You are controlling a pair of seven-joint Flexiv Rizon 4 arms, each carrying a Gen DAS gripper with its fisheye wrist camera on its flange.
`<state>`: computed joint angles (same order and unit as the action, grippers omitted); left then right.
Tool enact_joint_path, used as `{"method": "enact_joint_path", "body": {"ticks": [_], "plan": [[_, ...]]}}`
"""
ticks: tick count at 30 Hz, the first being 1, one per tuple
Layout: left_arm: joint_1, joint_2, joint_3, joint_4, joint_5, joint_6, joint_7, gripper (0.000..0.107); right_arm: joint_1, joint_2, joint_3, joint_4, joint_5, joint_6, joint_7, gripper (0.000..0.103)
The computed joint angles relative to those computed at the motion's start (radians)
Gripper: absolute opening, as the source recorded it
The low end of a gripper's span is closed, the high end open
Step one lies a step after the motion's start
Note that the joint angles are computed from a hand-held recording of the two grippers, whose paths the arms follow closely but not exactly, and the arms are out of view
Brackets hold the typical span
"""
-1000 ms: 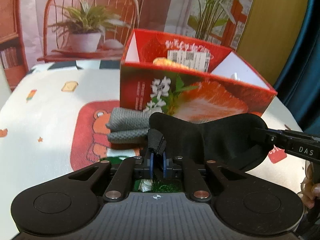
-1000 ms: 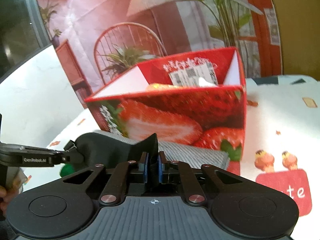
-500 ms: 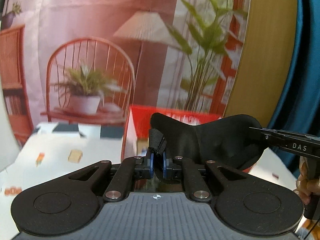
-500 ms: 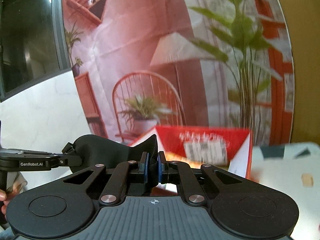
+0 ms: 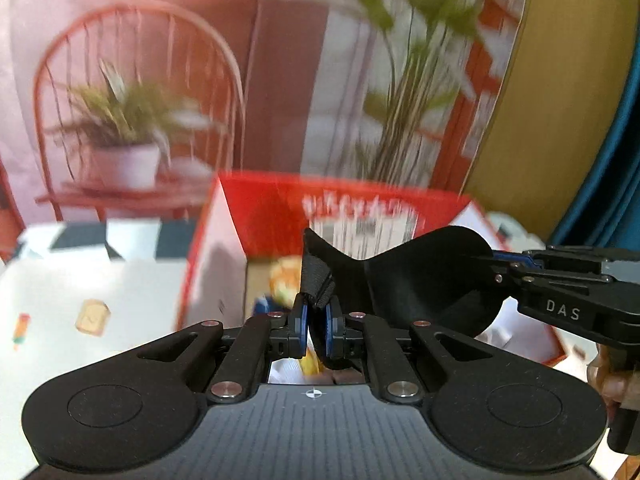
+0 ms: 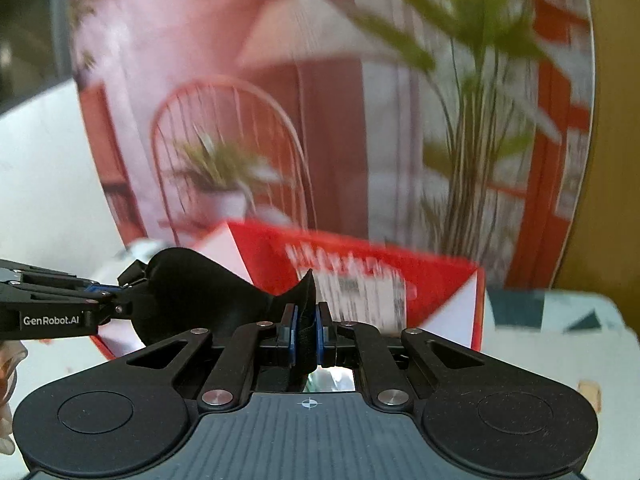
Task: Organize soft objects
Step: 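Lower the eye mask into the red box and open both grippers, then move both open grippers back to the items beside the box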
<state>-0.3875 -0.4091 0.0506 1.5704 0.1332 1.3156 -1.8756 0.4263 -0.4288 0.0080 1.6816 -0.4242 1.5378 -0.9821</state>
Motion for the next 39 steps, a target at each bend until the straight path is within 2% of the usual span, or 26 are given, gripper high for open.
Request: {"method": "enact_joint_path", "body": {"ticks": [2,5,15,17,18,20,21,22,24,27,29,30,31,33,39], "plan": [[0.0,-0.025,-0.003,-0.022,-0.003,-0.036,0.006,0.009,-0.02,-0.022,0.031,-0.022,0.017,-0.059,-0.013,0.008],[-0.005,-0.05,0.002,-0.047,0.006,-0.065,0.007,0.009,-0.011,-0.037,0.021,-0.02,0.017,-0.087,0.0,0.008],[0.012,-0.068,-0.011,-0.068,0.0,-0.08,0.049,0.01,-0.002,-0.049,-0.006,-0.014,0.004,-0.097,0.03,0.009],[0.034,-0.064,-0.039,-0.051,-0.029,-0.048,0.083,0.021,0.023,-0.042,-0.044,0.0,-0.031,-0.087,0.053,0.014],[0.041,-0.059,-0.047,-0.039,-0.043,-0.03,0.094,0.025,0.049,-0.036,-0.084,0.013,-0.064,-0.075,0.079,0.022],[0.041,-0.05,-0.046,-0.025,-0.055,-0.01,0.106,0.043,0.102,-0.023,-0.168,0.045,-0.137,-0.033,0.138,0.031],[0.035,-0.044,-0.038,-0.02,-0.053,-0.006,0.107,0.046,0.115,-0.018,-0.19,0.052,-0.163,-0.027,0.157,0.039],[0.027,-0.039,-0.028,-0.017,-0.047,-0.004,0.107,0.05,0.12,-0.013,-0.2,0.056,-0.184,-0.027,0.17,0.049],[0.007,-0.029,-0.006,-0.014,-0.025,0.004,0.095,0.054,0.135,0.0,-0.225,0.066,-0.228,-0.026,0.209,0.062],[-0.009,-0.005,0.011,0.002,0.003,0.01,0.086,0.066,0.138,0.018,-0.235,0.078,-0.287,-0.026,0.254,0.075],[-0.025,0.011,0.031,0.008,0.032,0.013,0.062,0.086,0.13,0.031,-0.227,0.084,-0.319,-0.027,0.279,0.088],[-0.032,0.019,0.039,0.013,0.047,0.017,0.048,0.091,0.13,0.038,-0.23,0.091,-0.341,-0.018,0.298,0.095],[-0.032,0.029,0.039,0.022,0.056,0.028,0.039,0.096,0.133,0.045,-0.238,0.098,-0.366,-0.008,0.32,0.099],[-0.018,0.048,0.023,0.045,0.052,0.049,0.04,0.097,0.125,0.059,-0.233,0.104,-0.402,-0.008,0.346,0.102],[-0.039,0.096,0.047,0.078,0.101,0.061,-0.025,0.1,0.103,0.105,-0.218,0.13,-0.525,-0.014,0.468,0.102]]}}
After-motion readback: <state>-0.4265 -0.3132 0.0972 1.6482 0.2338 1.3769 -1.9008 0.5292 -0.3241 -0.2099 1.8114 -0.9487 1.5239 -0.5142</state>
